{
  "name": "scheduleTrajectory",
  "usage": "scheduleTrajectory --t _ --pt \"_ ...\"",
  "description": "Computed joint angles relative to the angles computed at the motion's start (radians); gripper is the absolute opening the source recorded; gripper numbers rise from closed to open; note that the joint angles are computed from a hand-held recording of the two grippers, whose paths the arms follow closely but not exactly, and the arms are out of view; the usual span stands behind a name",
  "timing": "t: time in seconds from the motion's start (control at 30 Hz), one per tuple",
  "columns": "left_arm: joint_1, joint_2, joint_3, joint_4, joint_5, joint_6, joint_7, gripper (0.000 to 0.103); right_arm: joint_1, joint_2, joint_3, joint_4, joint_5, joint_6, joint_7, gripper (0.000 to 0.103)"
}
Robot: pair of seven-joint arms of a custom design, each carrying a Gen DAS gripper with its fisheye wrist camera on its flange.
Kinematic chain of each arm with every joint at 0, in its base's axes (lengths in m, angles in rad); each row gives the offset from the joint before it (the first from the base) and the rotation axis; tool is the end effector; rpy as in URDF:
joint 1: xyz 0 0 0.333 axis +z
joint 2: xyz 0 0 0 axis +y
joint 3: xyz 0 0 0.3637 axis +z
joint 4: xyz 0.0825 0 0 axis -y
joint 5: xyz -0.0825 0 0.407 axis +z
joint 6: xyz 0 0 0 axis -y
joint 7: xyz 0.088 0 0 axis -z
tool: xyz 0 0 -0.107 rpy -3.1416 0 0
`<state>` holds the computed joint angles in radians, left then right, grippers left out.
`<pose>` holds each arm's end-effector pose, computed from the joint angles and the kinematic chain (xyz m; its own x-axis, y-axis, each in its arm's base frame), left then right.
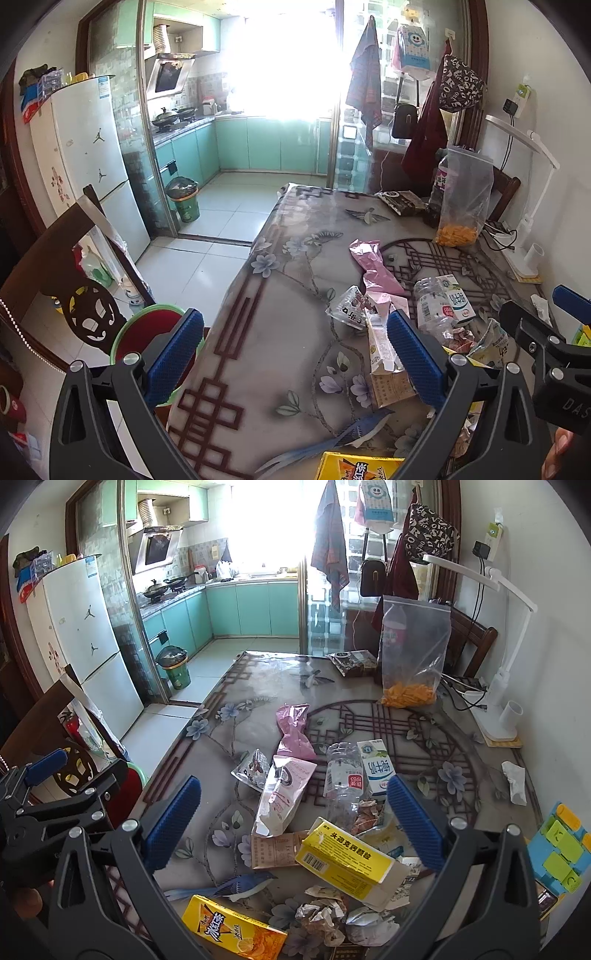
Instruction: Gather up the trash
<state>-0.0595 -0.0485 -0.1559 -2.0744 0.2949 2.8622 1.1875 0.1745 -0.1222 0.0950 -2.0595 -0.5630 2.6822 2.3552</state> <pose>0.5863 -0.1465 0.5865 -0.0894 -0.9959 0.0140 -0.6577 0.0485 -0.7517 0.5565 0.1740 0.6111 -0.0876 -0.9959 -0.0239 -0.6649 0.0763 -0.7430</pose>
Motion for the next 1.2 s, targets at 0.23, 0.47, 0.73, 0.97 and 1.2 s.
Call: scheduleTrajectory --t 0.23,0.47,0.73,0.97,1.2 --pt "0.006 -0.001 -0.001 0.005 0.039 -0.005 -0.051 0.095 0.000 0.009 0.001 0.005 -0.011 0.006 0.008 0.100" --pt "0.001 -0.003 0.006 -0.003 -0.030 -0.015 0.003 0.095 0.011 0.016 -0.004 0.014 0.009 0.001 -0.013 0.100" --pt "0.002 0.001 0.002 -0.003 -0.015 -0.002 0.014 0.095 0.016 0.015 -0.004 0.016 0.019 -0.014 -0.028 0.100" --pt "-0.007 0.007 0.005 0.000 -0.076 -0.018 0.066 0.095 0.018 0.014 -0.005 0.017 0.024 -0.039 -0.038 0.100" --pt "-0.014 0.005 0.007 -0.007 -0.113 -0.004 0.122 0.095 0.022 0.012 -0.009 0.010 0.059 -0.027 -0.080 0.100"
